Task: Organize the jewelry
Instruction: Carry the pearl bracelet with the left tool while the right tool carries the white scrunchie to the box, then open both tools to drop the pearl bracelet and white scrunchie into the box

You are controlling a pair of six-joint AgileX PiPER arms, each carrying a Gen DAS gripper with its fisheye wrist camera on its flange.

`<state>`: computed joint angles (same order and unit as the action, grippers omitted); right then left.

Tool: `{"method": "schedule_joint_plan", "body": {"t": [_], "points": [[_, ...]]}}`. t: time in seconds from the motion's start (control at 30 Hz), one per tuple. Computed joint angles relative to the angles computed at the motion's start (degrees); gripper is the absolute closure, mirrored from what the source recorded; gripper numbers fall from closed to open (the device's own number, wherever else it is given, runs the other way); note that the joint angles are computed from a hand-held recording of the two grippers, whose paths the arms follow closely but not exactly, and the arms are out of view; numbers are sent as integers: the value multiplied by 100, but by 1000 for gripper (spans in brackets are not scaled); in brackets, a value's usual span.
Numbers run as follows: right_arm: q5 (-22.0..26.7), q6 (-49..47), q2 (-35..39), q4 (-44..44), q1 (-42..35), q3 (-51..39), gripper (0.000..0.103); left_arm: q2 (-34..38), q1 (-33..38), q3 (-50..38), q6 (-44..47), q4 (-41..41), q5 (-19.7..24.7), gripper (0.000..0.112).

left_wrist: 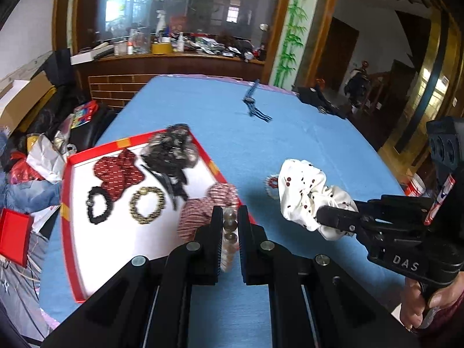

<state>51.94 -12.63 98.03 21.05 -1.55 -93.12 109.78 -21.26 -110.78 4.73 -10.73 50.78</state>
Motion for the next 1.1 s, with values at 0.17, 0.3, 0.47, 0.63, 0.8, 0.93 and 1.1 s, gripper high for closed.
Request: {"method": "schedule_joint_plan", "body": {"t": [0.17,0.3,0.47,0.63,0.8,0.93,1.1], "points": [[72,36,199,-26,323,-285,81,-133,243,292,-25,59,-189,103],[191,82,400,-56,605,-567,81,-215,511,538,-72,87,-328,103],[251,187,672,-168,961,-885,80,-295,889,834,-21,-37,-466,103],[386,335,1031,-311,1247,-1288,80,-264,1160,1002,58,-167,-575,103],[504,483,1567,-520,1512,-1832,80,-111,1308,1103,84,-248,-729,103],[735,599,2138,-622,1619,-2388,79,38,1305,1129,-126,18,-854,103],[894,777,2640,-894,1735,-2781,79,53,1315,1346,-233,198,-1096,103]]}}
